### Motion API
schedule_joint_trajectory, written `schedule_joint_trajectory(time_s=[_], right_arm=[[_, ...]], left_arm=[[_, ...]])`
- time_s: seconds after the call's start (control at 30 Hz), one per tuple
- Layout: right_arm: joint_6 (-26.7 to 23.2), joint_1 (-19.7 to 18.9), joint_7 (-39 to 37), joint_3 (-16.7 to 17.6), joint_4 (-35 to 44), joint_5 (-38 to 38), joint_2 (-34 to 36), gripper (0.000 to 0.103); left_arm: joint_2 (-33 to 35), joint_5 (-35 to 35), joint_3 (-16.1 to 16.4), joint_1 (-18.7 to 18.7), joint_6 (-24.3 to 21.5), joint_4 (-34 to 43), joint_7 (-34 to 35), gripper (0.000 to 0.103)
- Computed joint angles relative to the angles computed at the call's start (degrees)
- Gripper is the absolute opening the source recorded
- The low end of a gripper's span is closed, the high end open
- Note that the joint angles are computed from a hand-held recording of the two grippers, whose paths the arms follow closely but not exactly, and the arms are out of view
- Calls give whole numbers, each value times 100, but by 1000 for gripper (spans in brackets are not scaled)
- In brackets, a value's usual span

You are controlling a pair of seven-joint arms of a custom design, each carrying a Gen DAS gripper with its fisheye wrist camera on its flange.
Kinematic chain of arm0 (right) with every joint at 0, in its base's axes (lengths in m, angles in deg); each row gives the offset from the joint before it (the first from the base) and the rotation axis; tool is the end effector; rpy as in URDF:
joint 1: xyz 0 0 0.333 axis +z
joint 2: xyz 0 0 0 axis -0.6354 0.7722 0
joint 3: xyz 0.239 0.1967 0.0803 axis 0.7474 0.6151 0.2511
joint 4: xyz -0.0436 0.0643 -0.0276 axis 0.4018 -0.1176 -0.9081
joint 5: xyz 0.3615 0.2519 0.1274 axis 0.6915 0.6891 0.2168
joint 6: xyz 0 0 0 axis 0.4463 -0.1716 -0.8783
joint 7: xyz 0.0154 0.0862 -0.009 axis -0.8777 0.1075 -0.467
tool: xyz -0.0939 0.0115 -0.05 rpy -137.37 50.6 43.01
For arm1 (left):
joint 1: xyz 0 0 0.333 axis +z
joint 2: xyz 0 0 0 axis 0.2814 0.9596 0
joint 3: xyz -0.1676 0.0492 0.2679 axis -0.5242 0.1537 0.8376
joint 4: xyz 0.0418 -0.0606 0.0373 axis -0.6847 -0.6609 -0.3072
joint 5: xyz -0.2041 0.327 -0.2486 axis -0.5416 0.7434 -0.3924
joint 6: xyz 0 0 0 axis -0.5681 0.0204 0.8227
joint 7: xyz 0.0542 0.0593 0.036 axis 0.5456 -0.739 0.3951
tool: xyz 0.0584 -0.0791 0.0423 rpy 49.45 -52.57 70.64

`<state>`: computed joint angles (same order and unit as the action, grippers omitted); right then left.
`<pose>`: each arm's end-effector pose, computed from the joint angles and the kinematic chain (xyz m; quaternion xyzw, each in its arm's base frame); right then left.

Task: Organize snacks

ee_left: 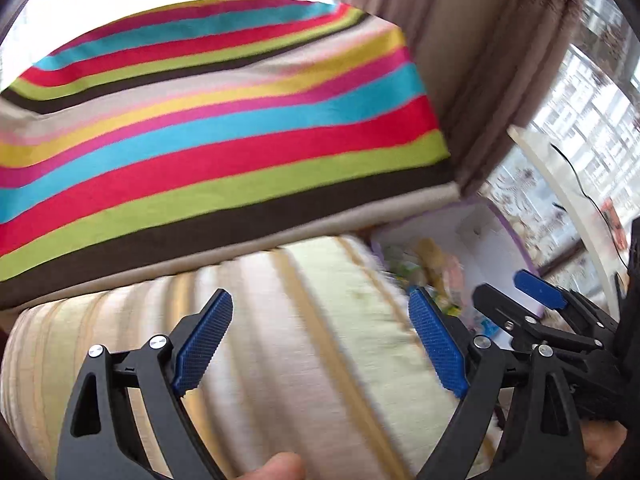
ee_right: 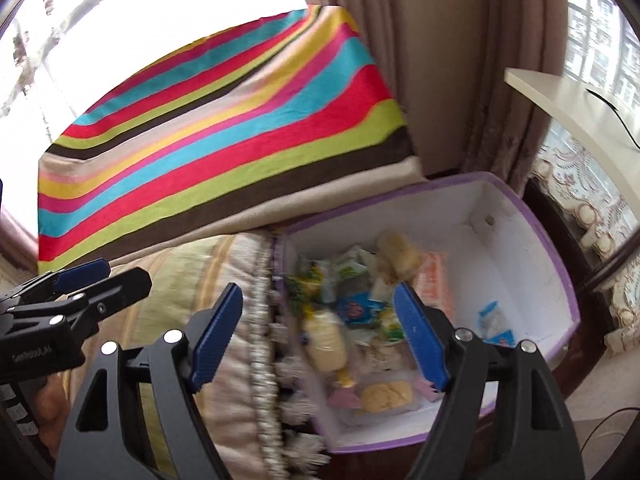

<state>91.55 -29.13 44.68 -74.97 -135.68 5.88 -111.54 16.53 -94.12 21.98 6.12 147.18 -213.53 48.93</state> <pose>0.4690 0.0374 0.5670 -0.6422 0.6977 -0.1630 0.2725 0.5292 -0.2236 0.5416 -0.6228 0.7162 -0.2927 0.1163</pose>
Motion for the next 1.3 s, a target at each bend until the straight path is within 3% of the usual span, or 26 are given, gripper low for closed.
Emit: schedule_joint_trajectory(time_s=[0.1,0.17,0.33,0.37,0.4,0.43,0.57,0.93,1.3], right_arm=[[145,513,-209,158,330,277,434,81],[213,654,-142,388,550,244,757,81],[381,805,274,840,863,-72,1248,82],[427,731,492,985,865,-327,1289,85],[402,653,694,1090,877,-587,1347,96],[300,641,851,1128,891,-713,1420,102],[328,668,1152,1142,894,-1062,1575,102],[229,848,1140,963,919,-994,1585,102],[192,838,1070,950,982,-911,1635,102]], left_arm=[[-686,1113,-178,836,249,-719,-1121,92],[-1028,1390,-128,1171,320,-1103,-1464,92],[-1432,1261,187,1402,138,-1611,-1551,92],[-1479,1187,248,1371,172,-1697,-1450,92],[-1514,1174,253,1366,224,-1772,-1355,92],[-1527,1264,151,1430,272,-1832,-1356,92],[-1448,1940,-398,1839,402,-1842,-1800,92],[-1500,1734,-87,1621,802,-2075,-1657,92],[-1528,1616,-208,1729,866,-2106,-1621,92]])
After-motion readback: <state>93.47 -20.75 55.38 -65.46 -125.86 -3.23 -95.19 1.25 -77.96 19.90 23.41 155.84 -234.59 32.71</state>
